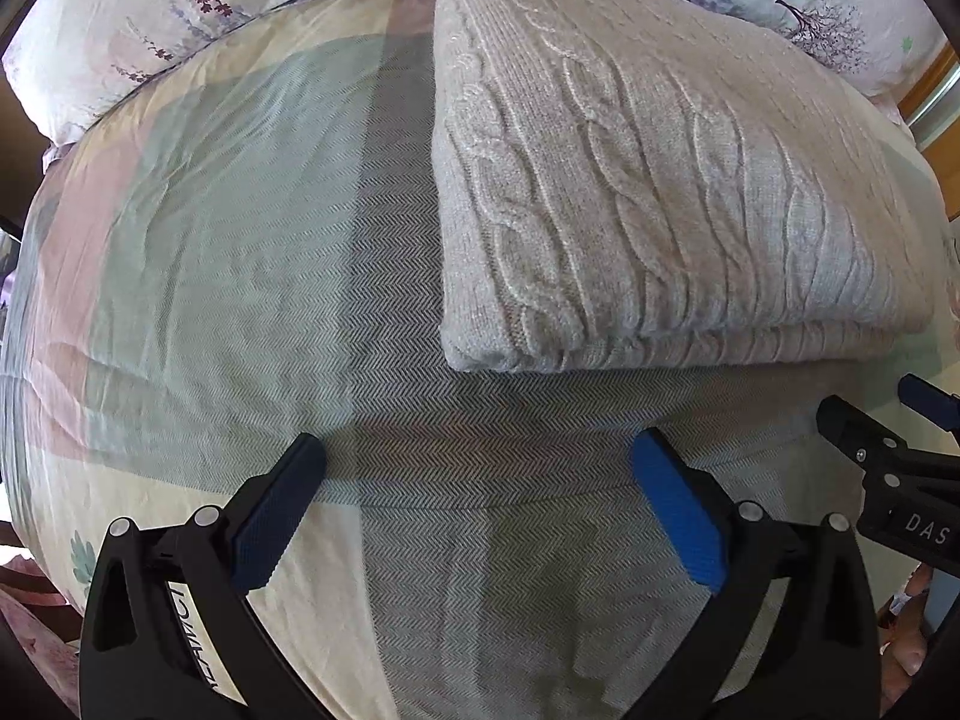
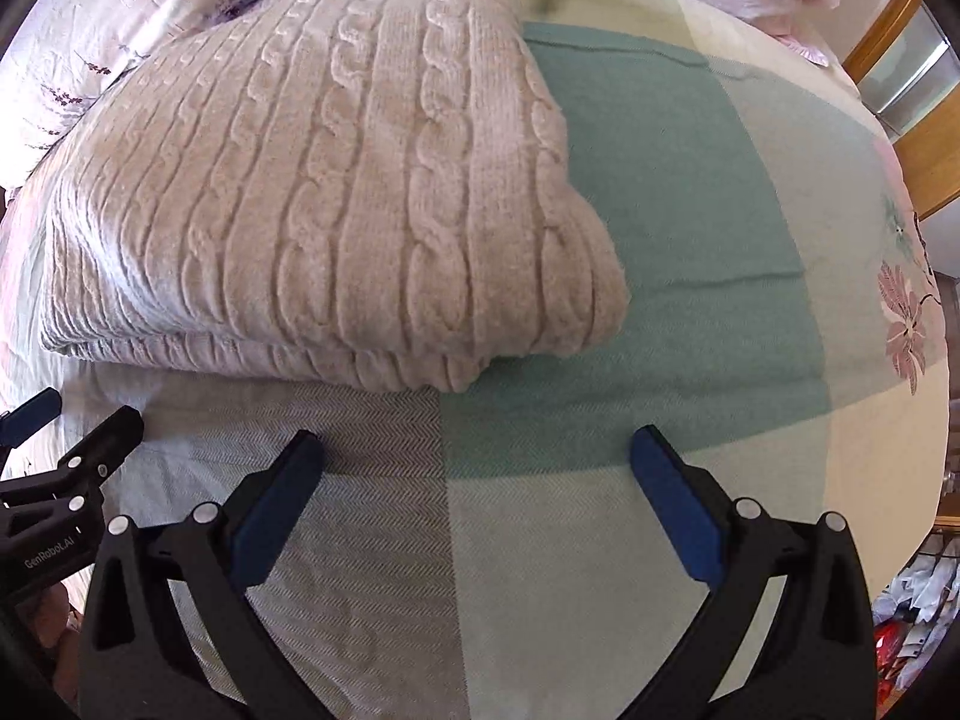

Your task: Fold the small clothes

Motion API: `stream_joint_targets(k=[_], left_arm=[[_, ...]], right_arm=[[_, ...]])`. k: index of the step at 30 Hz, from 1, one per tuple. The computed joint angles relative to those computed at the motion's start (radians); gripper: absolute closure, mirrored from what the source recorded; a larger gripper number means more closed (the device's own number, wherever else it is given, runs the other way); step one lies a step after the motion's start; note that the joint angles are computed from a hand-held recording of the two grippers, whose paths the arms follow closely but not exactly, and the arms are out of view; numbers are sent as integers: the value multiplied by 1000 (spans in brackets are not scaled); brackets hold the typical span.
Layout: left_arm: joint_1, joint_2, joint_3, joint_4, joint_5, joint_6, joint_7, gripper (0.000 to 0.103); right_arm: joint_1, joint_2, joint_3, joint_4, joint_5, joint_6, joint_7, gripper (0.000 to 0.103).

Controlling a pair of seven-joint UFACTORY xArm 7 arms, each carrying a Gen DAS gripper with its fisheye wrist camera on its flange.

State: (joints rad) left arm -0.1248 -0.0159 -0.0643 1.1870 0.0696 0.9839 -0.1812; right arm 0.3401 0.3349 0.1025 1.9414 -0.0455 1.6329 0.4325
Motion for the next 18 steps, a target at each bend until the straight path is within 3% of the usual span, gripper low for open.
stream_joint_targets(k=[6, 18], left_arm=[[1, -2, 1, -3, -1, -1, 1, 1], [5, 9, 4, 10, -4, 7, 6, 1]], right_arm=[[10, 61, -4, 62, -7, -3, 5, 2], [14, 61, -8, 58, -7, -8, 7, 2]])
